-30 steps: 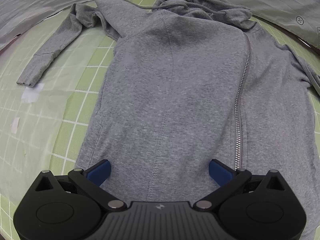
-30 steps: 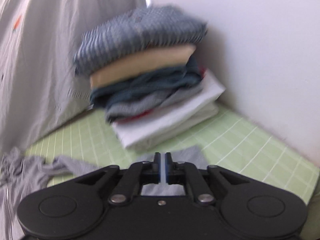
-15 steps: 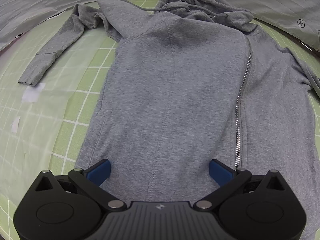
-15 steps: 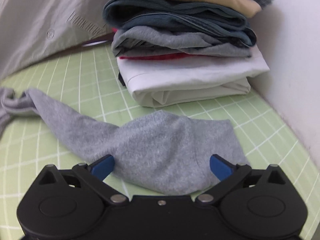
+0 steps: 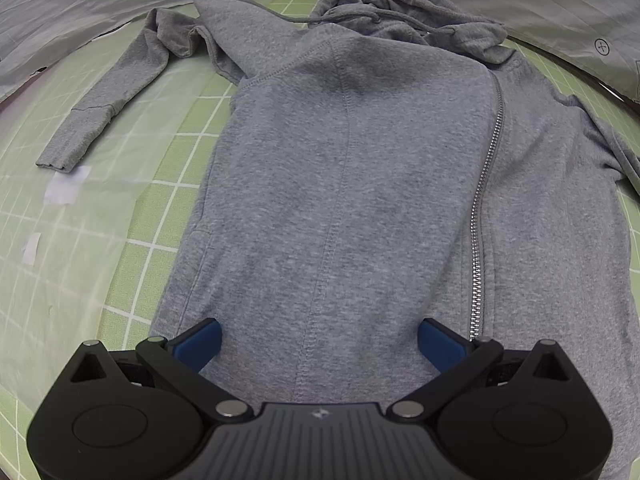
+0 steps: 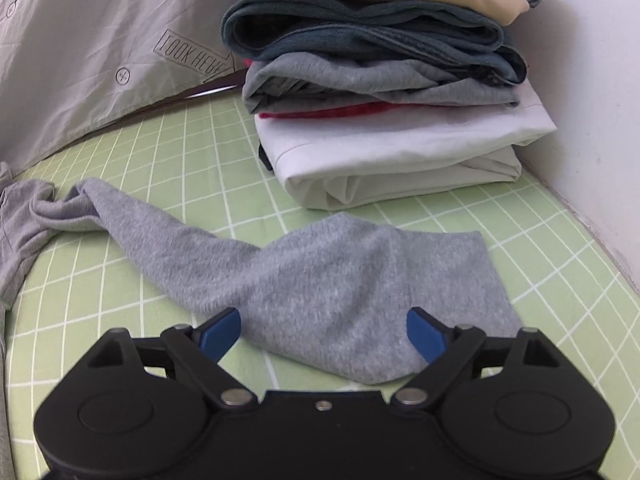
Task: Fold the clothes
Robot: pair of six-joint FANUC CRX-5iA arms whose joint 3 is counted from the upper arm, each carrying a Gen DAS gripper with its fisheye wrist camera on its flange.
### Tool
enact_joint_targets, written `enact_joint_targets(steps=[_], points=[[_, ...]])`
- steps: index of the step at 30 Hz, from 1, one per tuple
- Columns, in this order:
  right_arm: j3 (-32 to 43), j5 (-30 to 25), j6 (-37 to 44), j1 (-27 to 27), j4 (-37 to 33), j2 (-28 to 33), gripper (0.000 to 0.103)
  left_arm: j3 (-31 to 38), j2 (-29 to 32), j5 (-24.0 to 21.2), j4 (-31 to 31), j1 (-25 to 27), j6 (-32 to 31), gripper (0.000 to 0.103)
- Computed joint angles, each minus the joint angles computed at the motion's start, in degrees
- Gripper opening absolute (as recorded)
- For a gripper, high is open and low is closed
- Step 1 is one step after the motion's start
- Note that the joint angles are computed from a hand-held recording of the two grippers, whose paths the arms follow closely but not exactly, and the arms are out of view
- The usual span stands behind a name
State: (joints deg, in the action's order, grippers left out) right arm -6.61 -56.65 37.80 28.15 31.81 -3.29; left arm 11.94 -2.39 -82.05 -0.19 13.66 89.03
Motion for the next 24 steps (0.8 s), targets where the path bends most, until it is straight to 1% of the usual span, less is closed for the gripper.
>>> enact_joint_targets(steps=[3, 5, 6, 7, 8, 9, 10, 11, 12, 13, 14, 15, 17, 22, 24], points=[[0.5, 0.0, -0.3, -0.2, -0.4, 0.5, 0.090, 0.0, 0.0, 0.0, 0.0, 0.1, -0.1, 0.103], [0.9, 0.0, -0.3, -0.4, -0.8, 0.9, 0.088, -0.1, 0.0, 0.0, 0.1, 0.1, -0.2, 0.103], [1.0, 0.2, -0.2, -0.5, -1.3, 1.0, 0.087, -0.1, 0.0, 0.0, 0.1, 0.2, -0.2, 0.103], [1.0, 0.5, 0.1, -0.6, -1.8, 0.9, 0.079, -0.1, -0.1, 0.1, 0.1, 0.2, -0.3, 0.103], [1.0, 0.8, 0.4, -0.6, -2.2, 0.8, 0.078, -0.1, -0.1, 0.1, 0.2, 0.3, -0.4, 0.103], [0.4, 1.9, 1.0, -0.7, -2.4, 0.2, 0.067, -0.1, -0.1, 0.1, 0.2, 0.4, -0.5, 0.103], [0.0, 2.7, 2.4, -0.7, -2.7, -0.2, 0.053, -0.1, -0.1, 0.1, 0.2, 0.4, -0.5, 0.103], [-0.4, 3.4, 3.8, -0.7, -3.1, -0.6, 0.048, -0.2, -0.1, 0.2, 0.2, 0.4, -0.5, 0.103], [-0.4, 3.7, 4.7, -0.7, -3.6, -0.9, 0.032, -0.2, -0.2, 0.2, 0.1, 0.3, -0.4, 0.103], [-0.3, 3.6, 4.9, -0.9, -4.4, -1.2, 0.012, -0.3, -0.2, 0.3, 0.1, 0.3, -0.4, 0.103], [-0.1, 3.6, 5.1, -1.1, -5.3, -1.4, 0.006, -0.3, -0.2, 0.4, 0.1, 0.3, -0.3, 0.103], [-0.2, 4.0, 5.2, -1.3, -6.4, -2.1, 0.006, -0.4, -0.3, 0.4, 0.1, 0.3, -0.3, 0.103], [-1.1, 4.2, 3.4, -0.9, -5.8, -3.9, 0.005, -0.5, -0.4, 0.6, 0.1, 0.3, -0.4, 0.103], [-2.4, 4.5, -3.7, 1.3, -1.9, -10.1, 0.004, -0.8, -0.5, 0.8, 0.1, 0.3, -0.4, 0.103], [-1.7, 4.6, -6.4, 1.3, -1.0, -11.8, 0.004, -0.8, -0.4, 0.7, 0.1, 0.3, -0.5, 0.103]])
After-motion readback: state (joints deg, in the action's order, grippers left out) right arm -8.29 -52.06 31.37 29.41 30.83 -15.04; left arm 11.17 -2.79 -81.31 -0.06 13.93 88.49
